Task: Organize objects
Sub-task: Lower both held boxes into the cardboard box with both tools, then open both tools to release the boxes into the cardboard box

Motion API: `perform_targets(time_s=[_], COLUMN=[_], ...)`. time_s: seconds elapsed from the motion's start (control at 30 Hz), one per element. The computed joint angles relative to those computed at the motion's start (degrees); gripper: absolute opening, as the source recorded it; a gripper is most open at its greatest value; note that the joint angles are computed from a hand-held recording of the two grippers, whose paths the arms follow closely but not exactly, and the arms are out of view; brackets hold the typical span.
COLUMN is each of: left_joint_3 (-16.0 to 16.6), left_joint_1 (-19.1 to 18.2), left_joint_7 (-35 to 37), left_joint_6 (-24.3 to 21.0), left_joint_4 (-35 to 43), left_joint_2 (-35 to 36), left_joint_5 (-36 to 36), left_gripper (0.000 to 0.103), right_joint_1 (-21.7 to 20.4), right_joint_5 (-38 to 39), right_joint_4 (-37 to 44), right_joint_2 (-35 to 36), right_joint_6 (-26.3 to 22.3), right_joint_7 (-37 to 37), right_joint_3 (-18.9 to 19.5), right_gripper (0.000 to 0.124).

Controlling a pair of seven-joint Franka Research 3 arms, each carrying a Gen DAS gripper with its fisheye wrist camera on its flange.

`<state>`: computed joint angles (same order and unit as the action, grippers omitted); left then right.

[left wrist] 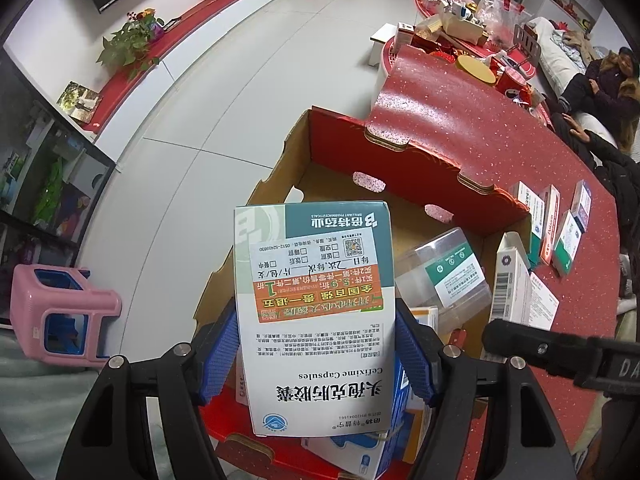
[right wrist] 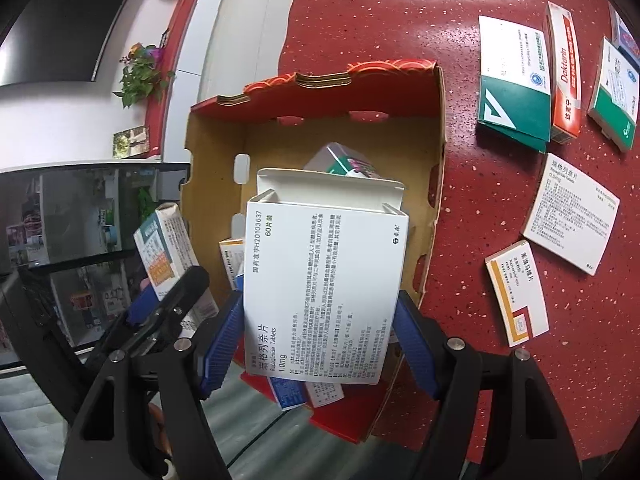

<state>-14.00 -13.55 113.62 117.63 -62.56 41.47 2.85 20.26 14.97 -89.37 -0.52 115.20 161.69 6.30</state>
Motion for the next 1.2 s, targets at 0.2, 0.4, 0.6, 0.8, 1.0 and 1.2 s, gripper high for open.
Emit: perform_targets(time_s=[0.2, 0.4, 0.6, 0.8, 1.0, 1.2], left_joint_3=[0.5, 1.2, 1.9, 2.7, 2.7, 2.9], left_joint_1=[-1.2, -2.4, -3.5, -3.5, -3.3, -3.0], left_joint_7=[-1.1, -3.2, -5.1, -7.3, -8.4, -9.1], left_joint_6=[-2.1, -4.3, -6.1, -8.1, -9.8, -12.6], left_joint_4=[4.4, 9.1, 13.5, 15.4, 16.6, 17.7], left_joint_2=[2.9, 5.9, 8.9, 10.3, 11.3, 12.1], left_joint_5=[0.8, 1.5, 2.3, 2.7, 2.7, 2.4], left_gripper=[0.076, 0.076, 0.076, 0.076, 0.076, 0.100], right_joint_1=[0.5, 2.0, 3.2, 5.1, 6.3, 5.3], right_joint_5=[-3.7, -8.5, -11.6, -13.9, -14.6, -11.4], right_joint_4=[8.3, 19.0, 29.6, 40.9, 47.5, 38.7], right_joint_2=[5.1, 11.5, 17.8, 24.5, 28.3, 23.3], right_joint_6=[-7.6, -16.7, -26.2, -33.6, -36.8, -32.1], right_joint_7=[-2.6, -6.3, -10.6, -16.1, -19.4, -19.1], right_joint_3=[-0.2, -1.0, -2.3, -3.4, -4.7, -4.4], right_gripper=[0.073, 0.073, 0.073, 0.073, 0.073, 0.093])
